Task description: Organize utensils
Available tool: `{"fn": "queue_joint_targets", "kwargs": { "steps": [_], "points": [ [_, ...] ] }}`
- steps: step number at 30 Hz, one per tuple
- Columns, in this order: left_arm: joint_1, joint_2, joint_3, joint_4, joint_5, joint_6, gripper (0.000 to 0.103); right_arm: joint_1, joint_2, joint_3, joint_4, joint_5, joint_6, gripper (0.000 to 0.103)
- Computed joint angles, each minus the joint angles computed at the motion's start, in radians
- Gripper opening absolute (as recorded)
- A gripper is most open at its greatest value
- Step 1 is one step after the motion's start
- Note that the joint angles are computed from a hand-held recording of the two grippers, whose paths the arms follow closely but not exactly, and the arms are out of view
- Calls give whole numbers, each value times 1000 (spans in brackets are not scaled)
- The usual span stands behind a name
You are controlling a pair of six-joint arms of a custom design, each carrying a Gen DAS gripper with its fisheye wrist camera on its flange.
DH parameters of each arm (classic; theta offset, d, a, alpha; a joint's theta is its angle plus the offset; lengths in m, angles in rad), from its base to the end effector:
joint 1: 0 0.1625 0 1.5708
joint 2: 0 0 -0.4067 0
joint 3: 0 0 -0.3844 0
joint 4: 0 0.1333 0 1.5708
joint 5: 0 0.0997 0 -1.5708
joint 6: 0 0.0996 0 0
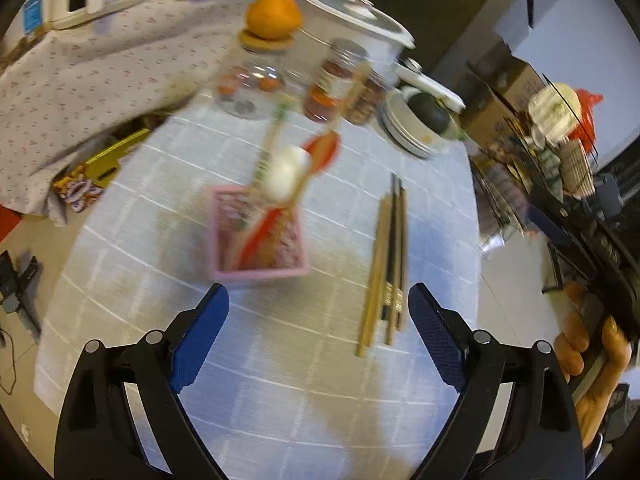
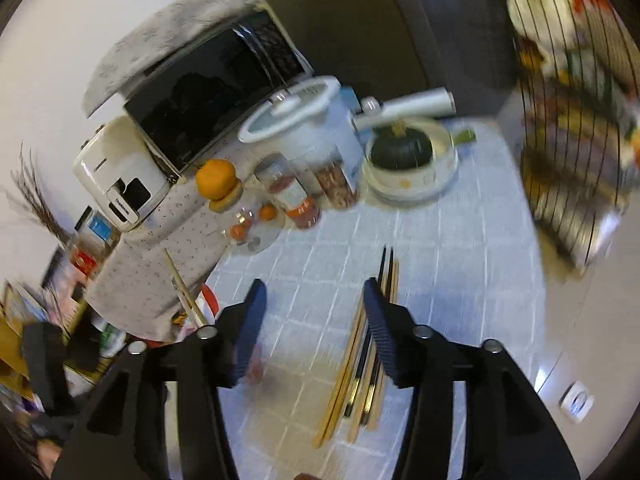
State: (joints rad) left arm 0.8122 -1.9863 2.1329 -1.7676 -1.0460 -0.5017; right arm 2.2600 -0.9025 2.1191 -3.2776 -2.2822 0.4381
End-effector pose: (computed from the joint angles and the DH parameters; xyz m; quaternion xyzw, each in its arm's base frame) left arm -0.0872 -0.3583 0.3974 0.1172 0.9583 -0.1724 0.1952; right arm 0.3763 -0.3493 0.1016 0.0300 -0.9128 0.3728 0.1641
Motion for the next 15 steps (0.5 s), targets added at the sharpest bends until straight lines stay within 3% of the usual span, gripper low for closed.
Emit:
{"fn": "queue_joint_targets", "kwargs": {
  "steps": [4, 10, 12, 15],
  "points": [
    [-47, 15, 46, -5, -29, -14, 87, -20, -35, -3, 176, -28, 115, 70],
    [-33, 110, 116, -82, -127, -10, 87, -57, -93, 31, 281, -51, 214, 74],
    [-16, 162, 128, -128, -141, 4, 86, -63, -107, 37, 320, -89, 250, 74],
    [19, 255, 133, -225, -130, 28, 81, -80, -121, 41, 347, -90, 254, 74]
  ]
}}
